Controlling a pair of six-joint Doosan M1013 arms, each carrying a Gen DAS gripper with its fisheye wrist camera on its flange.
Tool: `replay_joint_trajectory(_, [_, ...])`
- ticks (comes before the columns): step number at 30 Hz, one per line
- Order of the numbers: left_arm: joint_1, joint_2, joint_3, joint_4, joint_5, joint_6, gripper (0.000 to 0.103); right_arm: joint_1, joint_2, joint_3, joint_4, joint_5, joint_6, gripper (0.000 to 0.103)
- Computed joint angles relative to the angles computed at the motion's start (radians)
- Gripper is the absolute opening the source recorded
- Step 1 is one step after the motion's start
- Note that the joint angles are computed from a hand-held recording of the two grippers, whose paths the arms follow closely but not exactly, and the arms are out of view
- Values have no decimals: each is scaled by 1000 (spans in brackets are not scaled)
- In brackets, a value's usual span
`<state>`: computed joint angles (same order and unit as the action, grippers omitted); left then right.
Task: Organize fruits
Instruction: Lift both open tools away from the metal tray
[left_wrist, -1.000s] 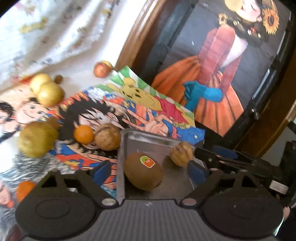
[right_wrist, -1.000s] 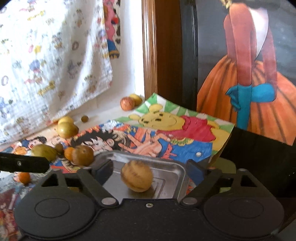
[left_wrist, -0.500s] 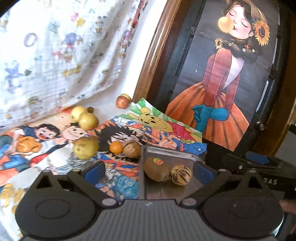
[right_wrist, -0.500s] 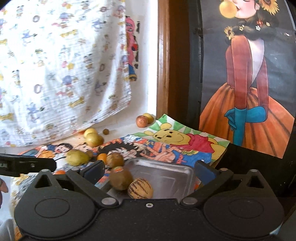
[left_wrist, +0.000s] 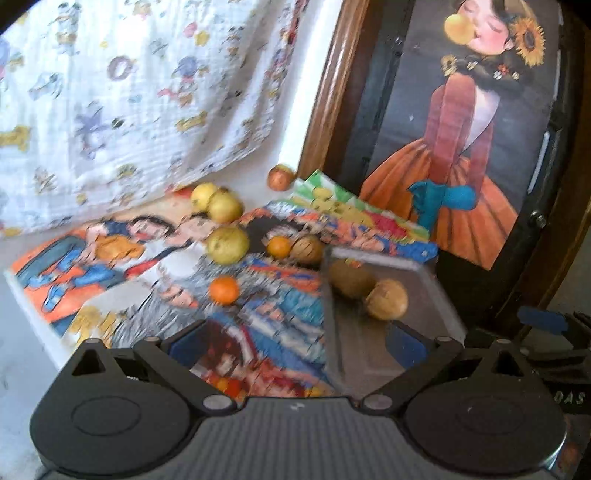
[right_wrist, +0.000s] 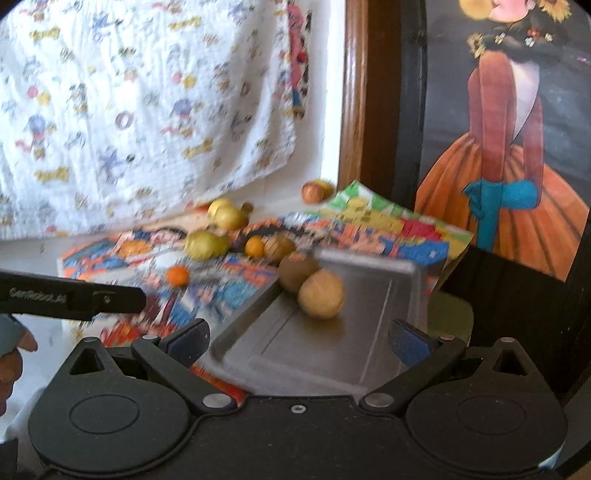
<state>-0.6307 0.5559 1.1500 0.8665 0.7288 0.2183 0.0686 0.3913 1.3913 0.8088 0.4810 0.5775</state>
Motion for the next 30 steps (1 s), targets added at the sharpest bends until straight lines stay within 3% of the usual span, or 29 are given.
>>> replay_joint_trajectory(7, [1, -18, 42, -86, 74, 27, 103, 22, -5, 18, -109, 65, 111, 102])
replay_joint_trajectory(15, [9, -36, 79, -105, 82, 4, 103, 45, 5, 4, -170, 114, 170, 102])
replay_joint_trajectory(30, [45, -19, 47, -102, 105, 15, 103, 52, 69, -122, -177, 120, 61, 102])
